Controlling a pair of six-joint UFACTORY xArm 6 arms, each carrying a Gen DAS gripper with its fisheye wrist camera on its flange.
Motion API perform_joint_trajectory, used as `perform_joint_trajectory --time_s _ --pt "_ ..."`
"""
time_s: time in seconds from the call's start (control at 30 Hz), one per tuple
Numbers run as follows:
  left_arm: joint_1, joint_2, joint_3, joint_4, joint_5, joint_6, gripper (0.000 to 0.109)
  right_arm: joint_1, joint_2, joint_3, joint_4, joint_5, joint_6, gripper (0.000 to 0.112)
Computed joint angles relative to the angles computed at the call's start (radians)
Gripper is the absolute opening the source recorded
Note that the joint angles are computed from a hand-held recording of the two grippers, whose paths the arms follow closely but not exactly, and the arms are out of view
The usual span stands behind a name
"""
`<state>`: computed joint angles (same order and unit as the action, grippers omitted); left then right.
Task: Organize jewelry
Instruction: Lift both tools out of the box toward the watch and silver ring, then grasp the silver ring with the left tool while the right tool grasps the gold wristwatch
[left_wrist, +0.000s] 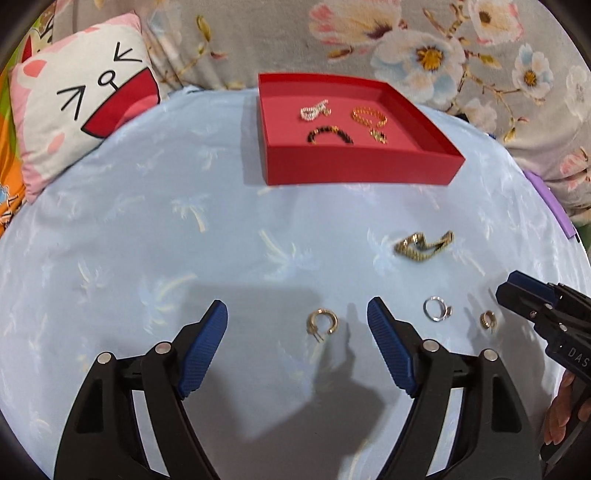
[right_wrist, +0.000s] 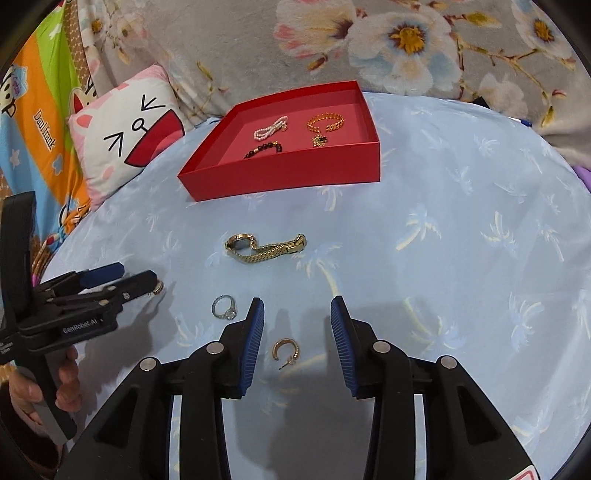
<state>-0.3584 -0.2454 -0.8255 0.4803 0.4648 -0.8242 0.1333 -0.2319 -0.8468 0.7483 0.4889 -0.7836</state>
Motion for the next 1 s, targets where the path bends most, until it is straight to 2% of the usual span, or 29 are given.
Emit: perform_joint_trajectory --time_s 0.27,0.5,0.67,0.87,1.0 --pt "-0.022 0.009 0.011 0.059 0.007 -0.056 0.076 0.028 -0.023 0.032 -0.017 -0.052 -0.006 0.042" --pt "-0.023 0.008 0.018 0.075 -0.009 -0.062 0.076 0.069 0.063 -0.062 -0.072 -0.049 -0.04 0.048" --pt "-0.024 -0.007 0.036 0.071 -0.021 -0.063 0.076 0.107 0.172 -0.177 -0.097 -0.02 -0.096 0.048" --pt "-0.025 -0.028 0.055 0.076 -0.02 -0.08 0.076 0.128 0.263 -0.265 -0.161 0.013 -0.059 0.048" --pt "-0.024 -0.031 0.056 0.075 -0.016 -0.084 0.076 0.134 0.268 -0.251 -0.225 0.002 -0.01 0.039"
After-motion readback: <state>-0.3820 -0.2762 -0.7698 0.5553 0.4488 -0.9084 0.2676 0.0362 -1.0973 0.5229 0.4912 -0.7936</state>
